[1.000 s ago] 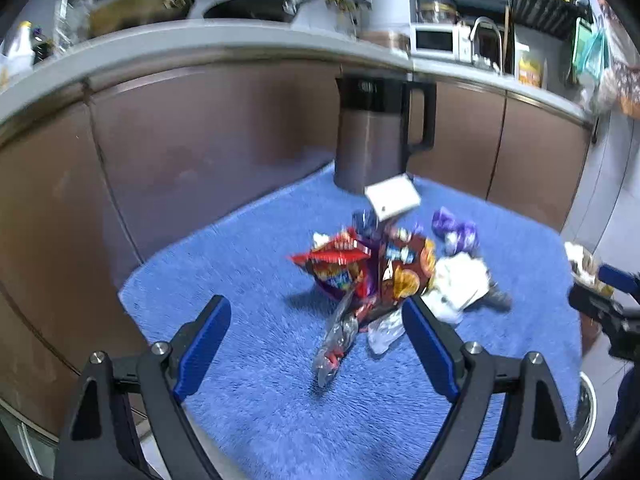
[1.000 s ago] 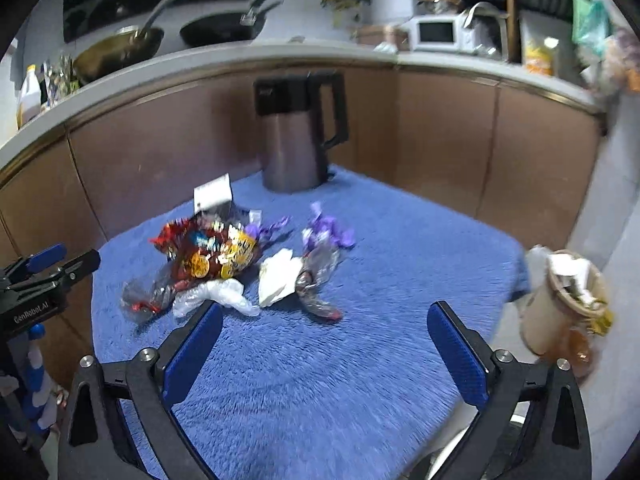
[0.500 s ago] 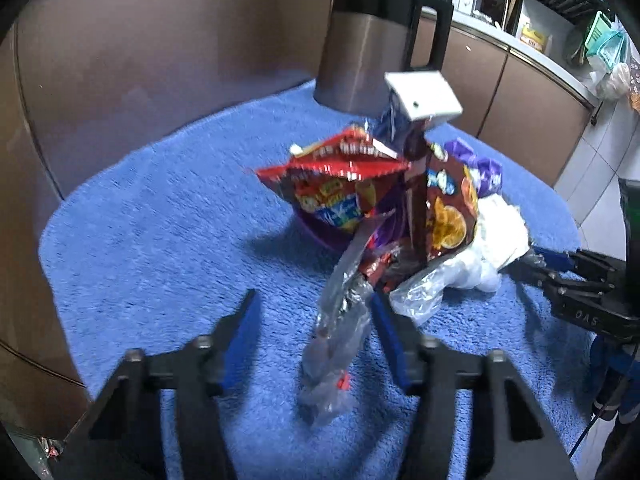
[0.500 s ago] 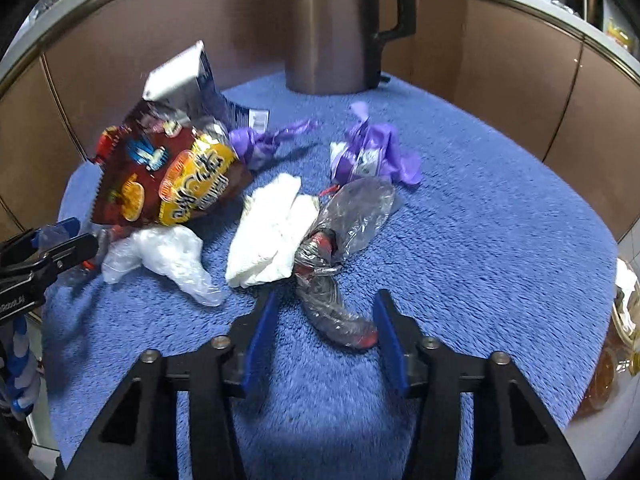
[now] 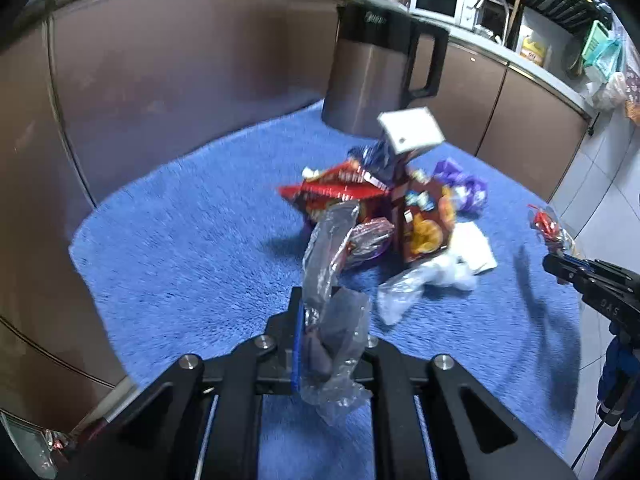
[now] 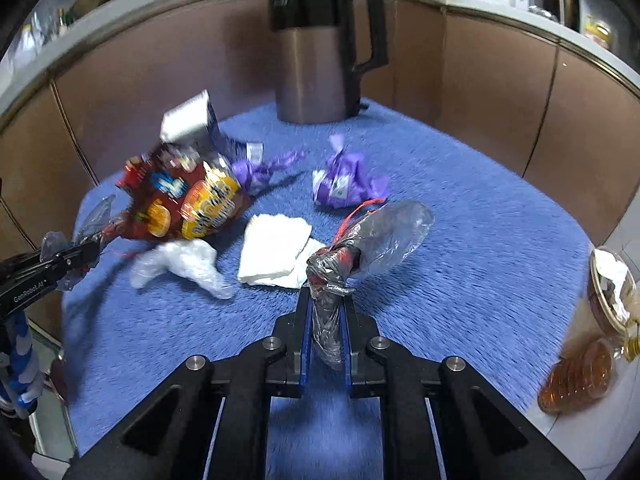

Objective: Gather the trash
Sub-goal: 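Grasp a clear plastic wrapper with the right gripper while the left grasps another, then carry both wrappers over the trash bin and open both grippers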

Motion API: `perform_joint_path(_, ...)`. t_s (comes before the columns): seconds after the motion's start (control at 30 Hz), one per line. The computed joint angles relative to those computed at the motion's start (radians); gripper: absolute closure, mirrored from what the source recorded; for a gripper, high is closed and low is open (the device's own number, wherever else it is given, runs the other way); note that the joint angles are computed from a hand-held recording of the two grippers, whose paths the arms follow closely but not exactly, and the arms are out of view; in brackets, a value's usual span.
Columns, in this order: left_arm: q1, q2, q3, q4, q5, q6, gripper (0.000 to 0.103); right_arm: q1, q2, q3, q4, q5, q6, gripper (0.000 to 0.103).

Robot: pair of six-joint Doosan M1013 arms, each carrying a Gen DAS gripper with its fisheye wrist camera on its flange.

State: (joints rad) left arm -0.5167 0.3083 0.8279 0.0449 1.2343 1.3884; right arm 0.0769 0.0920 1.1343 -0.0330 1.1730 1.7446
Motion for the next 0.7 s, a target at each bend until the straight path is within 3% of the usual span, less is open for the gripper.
perform_joint_path(0.17,-0.022,-0.022,-0.018,-0.044,-0.011,0.051,0.093,-0.011,-0.083,0.059,-0.001,-0.05,0.061,0.091)
perform_joint_path(0.3,-0.069,-0.021,-0.046,-0.135,0.003,0.14,0.093,-0.034,-0.163,0.132,-0.025,-0.065,0.128,0.091)
perform_joint_path(0.47,-0.157,0.021,-0.106,-0.217,0.059,0.244,0.093,-0.092,-0.264,0.239,-0.076,-0.041,0.236,0.091)
perform_joint_path(0.7,-0.298,0.111,-0.206,-0.275,0.187,0.338,0.092,-0.219,-0.378,0.405,-0.083,0.027,0.336,0.091)
